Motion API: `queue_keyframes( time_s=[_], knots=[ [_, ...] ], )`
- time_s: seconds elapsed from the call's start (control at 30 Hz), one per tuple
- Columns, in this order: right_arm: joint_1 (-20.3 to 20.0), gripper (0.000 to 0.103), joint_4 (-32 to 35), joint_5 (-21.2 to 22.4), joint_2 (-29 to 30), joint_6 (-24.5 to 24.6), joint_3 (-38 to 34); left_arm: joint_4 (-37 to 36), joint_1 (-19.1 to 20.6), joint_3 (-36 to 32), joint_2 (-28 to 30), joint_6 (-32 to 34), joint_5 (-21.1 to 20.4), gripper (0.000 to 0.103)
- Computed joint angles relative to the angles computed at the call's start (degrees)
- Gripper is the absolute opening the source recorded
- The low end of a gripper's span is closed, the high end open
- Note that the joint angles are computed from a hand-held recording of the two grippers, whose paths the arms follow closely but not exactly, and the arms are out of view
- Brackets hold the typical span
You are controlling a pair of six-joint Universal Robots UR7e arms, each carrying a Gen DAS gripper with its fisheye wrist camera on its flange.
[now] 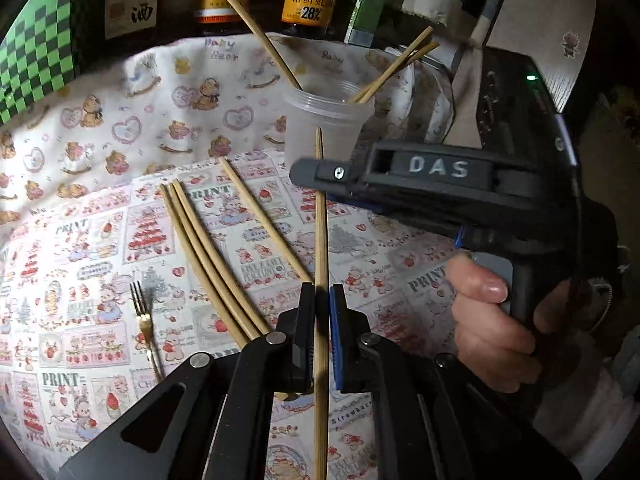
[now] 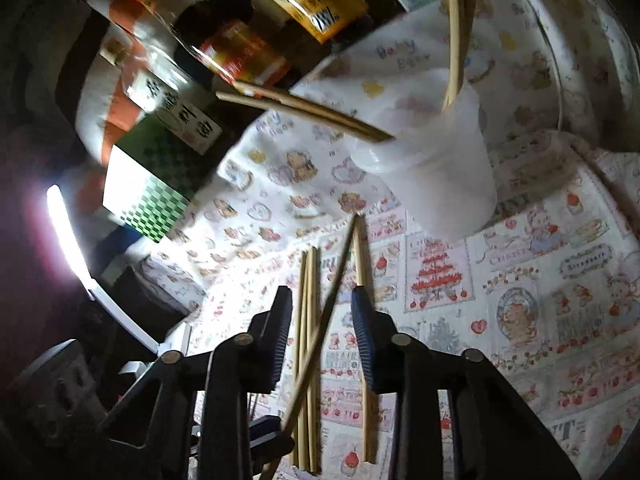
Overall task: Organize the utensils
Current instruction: 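Close the right gripper on the chopstick while the left gripper opens to release it, then hold the chopstick upright in the right gripper while the left gripper lowers onto another chopstick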
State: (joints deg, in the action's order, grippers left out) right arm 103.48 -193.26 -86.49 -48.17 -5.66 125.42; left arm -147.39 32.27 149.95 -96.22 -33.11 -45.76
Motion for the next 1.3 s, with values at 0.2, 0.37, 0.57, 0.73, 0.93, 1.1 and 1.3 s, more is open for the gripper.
queue_keyframes(
  time_s=[0.2, 0.37, 0.57, 0.73, 0.93, 1.1, 1.3],
  knots=[
    [-1.9, 0.007, 1.3, 5.8, -0.1, -0.6, 0.0, -0.9, 1.1, -0.1, 0.3, 0.0, -0.7, 0.017],
    [-2.7, 0.007, -4.0, 9.7, -1.8, -0.9, 2.3, -1.2, 1.4, 0.4, -3.1, -2.8, 1.3, 0.027],
    [-0.6, 0.007, -23.0, 7.7, -4.8, -4.3, 7.7, 3.7, 0.9, 0.4, -7.1, -8.2, 8.3, 0.028],
    [6.7, 0.007, -52.7, -7.7, 0.6, -14.2, 9.0, 8.7, 2.6, -0.4, -7.9, -14.2, 14.4, 0.03],
    [9.2, 0.007, -58.0, -11.4, 4.5, -20.5, 7.3, 14.8, 5.3, -3.5, -9.4, -19.0, 24.0, 0.032],
    [10.3, 0.007, -59.1, -12.8, 7.2, -24.6, 6.2, 19.6, 12.4, -12.4, -2.4, -16.2, 16.3, 0.031],
    [10.4, 0.007, -60.2, -14.4, 8.6, -25.6, 5.3, 12.3, 18.1, -17.1, 7.1, -11.3, 13.0, 0.018]
  ],
)
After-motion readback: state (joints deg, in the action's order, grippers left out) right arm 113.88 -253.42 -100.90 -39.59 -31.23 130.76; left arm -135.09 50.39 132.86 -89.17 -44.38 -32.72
